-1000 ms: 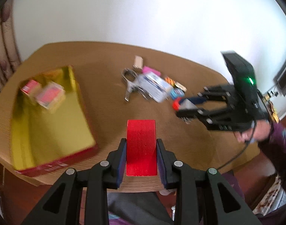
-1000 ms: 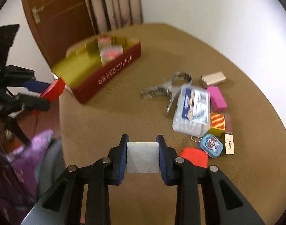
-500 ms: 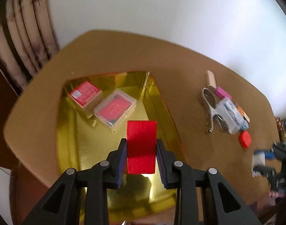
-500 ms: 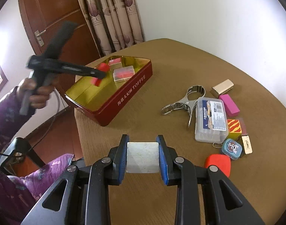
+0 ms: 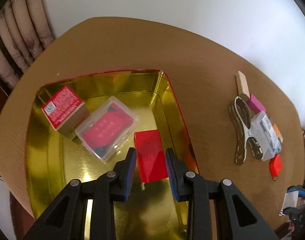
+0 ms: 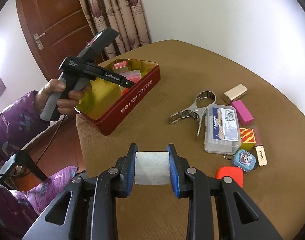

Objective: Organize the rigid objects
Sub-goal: 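Lower the red block into the tin and release while the right gripper drops the white cube in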

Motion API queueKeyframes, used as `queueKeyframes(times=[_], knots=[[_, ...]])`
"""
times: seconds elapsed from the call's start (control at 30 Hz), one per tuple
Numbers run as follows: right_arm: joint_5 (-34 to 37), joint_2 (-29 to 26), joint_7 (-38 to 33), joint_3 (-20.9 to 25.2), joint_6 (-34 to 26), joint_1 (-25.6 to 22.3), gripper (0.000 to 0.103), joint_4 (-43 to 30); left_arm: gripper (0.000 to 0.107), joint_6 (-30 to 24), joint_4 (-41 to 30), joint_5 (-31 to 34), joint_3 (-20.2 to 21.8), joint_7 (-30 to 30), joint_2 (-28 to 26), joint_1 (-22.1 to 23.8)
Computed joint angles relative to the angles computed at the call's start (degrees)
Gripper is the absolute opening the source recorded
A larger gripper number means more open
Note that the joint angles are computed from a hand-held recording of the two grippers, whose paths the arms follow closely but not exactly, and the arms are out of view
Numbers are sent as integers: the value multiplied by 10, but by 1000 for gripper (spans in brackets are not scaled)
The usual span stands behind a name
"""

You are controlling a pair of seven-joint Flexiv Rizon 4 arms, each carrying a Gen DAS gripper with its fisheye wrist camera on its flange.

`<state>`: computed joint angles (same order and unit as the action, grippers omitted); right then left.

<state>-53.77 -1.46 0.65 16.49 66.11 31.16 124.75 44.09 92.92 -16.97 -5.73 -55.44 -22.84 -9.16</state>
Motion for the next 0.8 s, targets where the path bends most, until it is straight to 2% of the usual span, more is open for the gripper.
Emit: queueKeyframes(times=[0.1, 0.2, 0.33, 0.43, 0.53, 0.6, 0.67, 0.73, 0.8], knots=[[-10, -6, 9, -1, 2, 3, 28, -5, 31, 45, 38, -22, -4, 18, 28, 7], [-22, -11, 13, -4, 2, 6, 28, -16, 34, 93, 102, -99, -14, 65, 79, 27], [-43, -26, 20, -12, 10, 10, 28, -45, 39, 180, 194, -192, -1, 107, 151, 29], [-44, -52, 7, -20, 18, 18, 28, -83, 39, 254, 254, -220, 25, 111, 192, 25], [-9, -97, -52, -30, 24, 30, 28, -143, 39, 274, 276, -209, 48, 84, 208, 34], [55, -136, -123, -29, 15, 37, 28, -193, 39, 263, 284, -195, 62, 61, 215, 45], [124, -183, -199, -21, -11, 43, 28, -256, 39, 239, 285, -192, 70, 52, 217, 56], [181, -226, -257, -12, -29, 45, 28, -313, 39, 246, 289, -197, 70, 44, 215, 59], [227, -269, -310, -6, -70, 50, 28, -378, 39, 240, 285, -205, 69, 48, 212, 63]])
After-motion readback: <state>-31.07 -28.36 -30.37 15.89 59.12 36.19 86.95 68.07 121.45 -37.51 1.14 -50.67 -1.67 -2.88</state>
